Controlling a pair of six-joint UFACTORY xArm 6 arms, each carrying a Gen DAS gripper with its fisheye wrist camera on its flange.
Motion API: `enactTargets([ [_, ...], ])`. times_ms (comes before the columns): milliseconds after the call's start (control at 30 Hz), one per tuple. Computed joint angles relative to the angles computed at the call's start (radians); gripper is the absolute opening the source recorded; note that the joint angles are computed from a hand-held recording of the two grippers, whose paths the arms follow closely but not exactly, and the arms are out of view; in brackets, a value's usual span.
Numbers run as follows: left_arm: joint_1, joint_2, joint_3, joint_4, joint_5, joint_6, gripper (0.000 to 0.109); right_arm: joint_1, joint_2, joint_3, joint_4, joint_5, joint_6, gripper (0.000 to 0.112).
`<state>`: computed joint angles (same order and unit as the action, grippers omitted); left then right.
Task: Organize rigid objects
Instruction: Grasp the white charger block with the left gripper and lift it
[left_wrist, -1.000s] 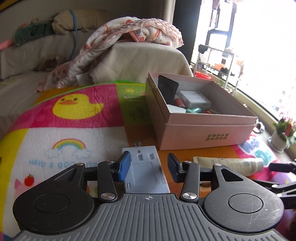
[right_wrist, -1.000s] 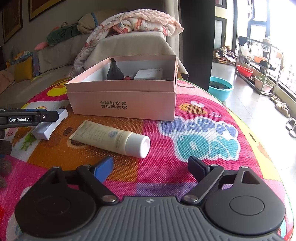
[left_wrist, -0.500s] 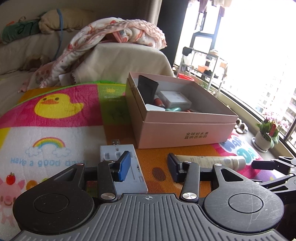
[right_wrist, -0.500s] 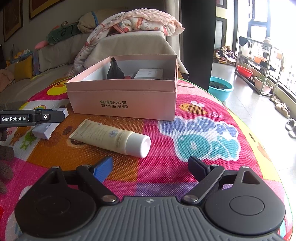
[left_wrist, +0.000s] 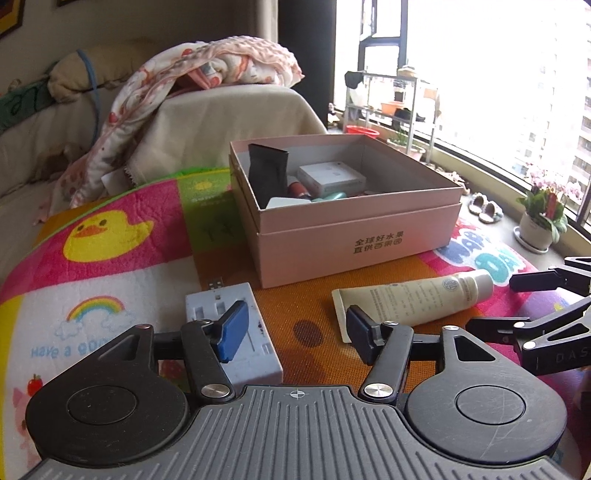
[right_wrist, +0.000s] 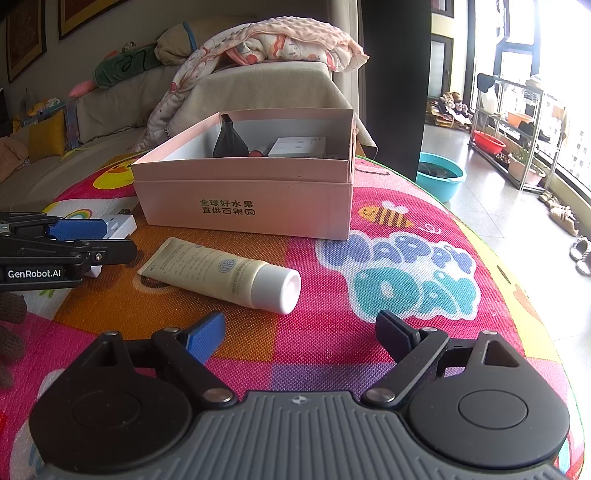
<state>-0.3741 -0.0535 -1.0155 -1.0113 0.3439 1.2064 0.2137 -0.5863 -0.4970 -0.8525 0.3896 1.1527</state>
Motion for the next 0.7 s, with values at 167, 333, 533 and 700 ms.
enactTargets([
  [167, 0.007, -0.002, -0.005, -0.014, 0.029, 0.012, 0.074, 0.000, 0.000, 0.000, 0.000, 0.000, 0.000, 0.089],
  [333, -0.028, -0.014, 0.025, -0.105, -0.144, 0.111, 0.071, 0.000, 0.002, -0.001, -0.001, -0.001, 0.001, 0.089],
  [533, 0.022, 0.035, -0.003, 0.156, -0.124, -0.212, 0.071, 0.002, 0.001, 0.000, 0.000, 0.001, -0.002, 0.090],
  [700, 0.033, 0.053, -0.020, 0.120, -0.080, -0.163, 0.071, 0.002, 0.001, 0.000, 0.000, 0.002, -0.003, 0.090],
])
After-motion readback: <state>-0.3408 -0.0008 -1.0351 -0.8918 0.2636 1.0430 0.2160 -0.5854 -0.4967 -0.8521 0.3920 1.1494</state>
